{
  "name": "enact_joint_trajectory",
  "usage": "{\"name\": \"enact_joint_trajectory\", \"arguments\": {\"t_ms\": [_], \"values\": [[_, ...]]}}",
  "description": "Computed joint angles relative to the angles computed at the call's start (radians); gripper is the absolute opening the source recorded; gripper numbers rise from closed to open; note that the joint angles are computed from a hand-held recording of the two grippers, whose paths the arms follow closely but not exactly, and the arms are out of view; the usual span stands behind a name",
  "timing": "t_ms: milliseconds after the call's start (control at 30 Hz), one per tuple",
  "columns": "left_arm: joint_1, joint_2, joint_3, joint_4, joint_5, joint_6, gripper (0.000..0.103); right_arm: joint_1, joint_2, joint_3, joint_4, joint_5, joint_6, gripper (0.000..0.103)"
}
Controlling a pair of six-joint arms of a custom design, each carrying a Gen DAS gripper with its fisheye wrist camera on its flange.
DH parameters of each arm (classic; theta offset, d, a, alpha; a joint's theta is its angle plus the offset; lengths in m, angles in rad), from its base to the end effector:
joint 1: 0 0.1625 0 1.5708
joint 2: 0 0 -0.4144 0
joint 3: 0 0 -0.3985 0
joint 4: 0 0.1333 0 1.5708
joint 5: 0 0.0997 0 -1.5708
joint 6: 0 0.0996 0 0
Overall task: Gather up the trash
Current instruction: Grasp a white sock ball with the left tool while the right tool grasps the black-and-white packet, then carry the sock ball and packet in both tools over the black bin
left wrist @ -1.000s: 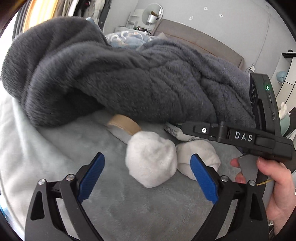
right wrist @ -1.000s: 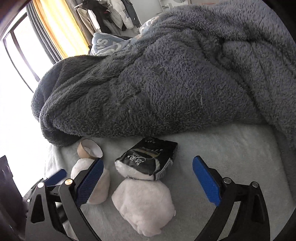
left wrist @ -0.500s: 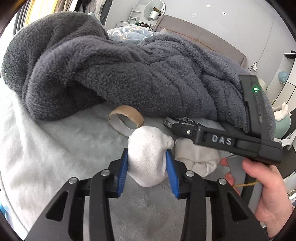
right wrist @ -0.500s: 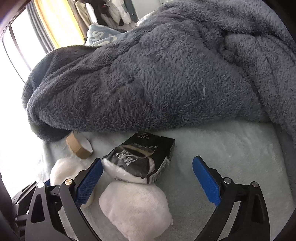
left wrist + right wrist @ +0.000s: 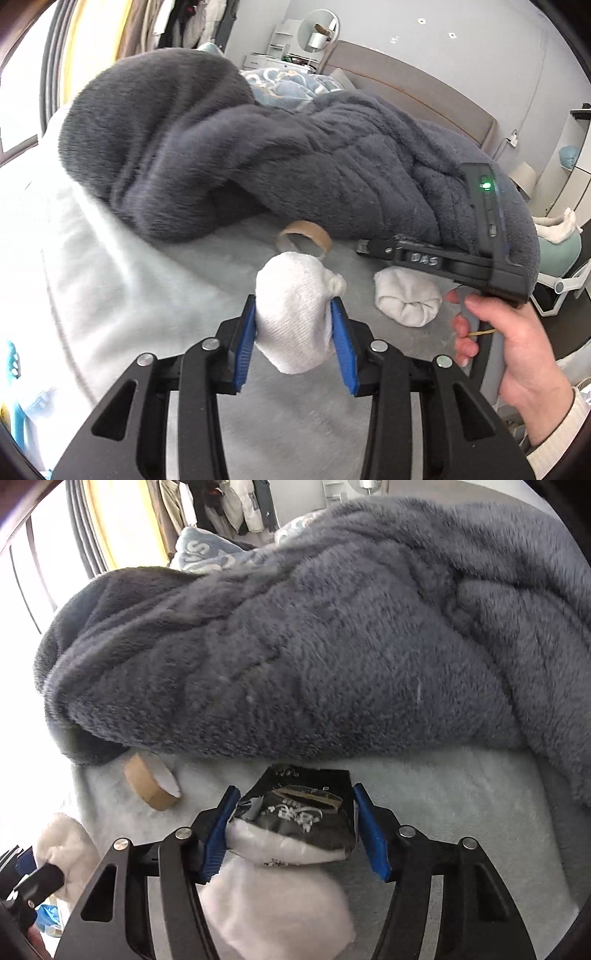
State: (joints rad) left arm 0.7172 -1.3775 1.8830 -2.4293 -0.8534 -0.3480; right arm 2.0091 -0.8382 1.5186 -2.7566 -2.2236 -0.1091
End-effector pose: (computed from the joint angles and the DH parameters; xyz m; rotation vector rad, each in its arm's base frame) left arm -0.2822 -0.5098 0.3403 0.4797 2.5487 -0.9292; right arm 0.3683 -0.6142 0.1989 0.4606 -2.4411 0.7677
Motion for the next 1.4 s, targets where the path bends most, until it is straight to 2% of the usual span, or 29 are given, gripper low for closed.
{"name": "enact_joint_trajectory", "arguments": {"t_ms": [167, 367, 500, 700, 833, 1033, 1267, 1400], "values": [[-0.013, -0.057, 0.018, 0.062, 0.054, -0.047, 0.042, 0.028, -0.007, -0.001, 0.015, -0.022, -0.053, 0.058], [-0.036, -0.124, 0.048, 0.108, 0.105, -0.099, 0.042, 0.050, -0.056, 0.054, 0.001, 0.004, -0.071, 0.056], [-0.072, -0.173, 0.073, 0.168, 0.156, -0.144, 0.042, 0.061, -0.076, 0.094, -0.037, 0.050, -0.076, 0.056], [-0.120, -0.259, 0.131, 0.255, 0.211, -0.280, 0.042, 0.092, -0.108, 0.185, -0.104, 0.089, -0.103, 0.056], [-0.160, -0.321, 0.158, 0.408, 0.255, -0.393, 0.042, 0.115, -0.130, 0.242, -0.147, 0.152, -0.117, 0.056], [-0.186, -0.400, 0.188, 0.613, 0.251, -0.599, 0.042, 0.158, -0.165, 0.312, -0.141, 0.195, -0.086, 0.056], [-0.200, -0.469, 0.217, 0.792, 0.216, -0.745, 0.042, 0.208, -0.182, 0.363, -0.165, 0.228, -0.035, 0.056], [-0.192, -0.521, 0.227, 0.920, 0.181, -0.861, 0.042, 0.237, -0.161, 0.360, -0.155, 0.258, -0.039, 0.056]]}}
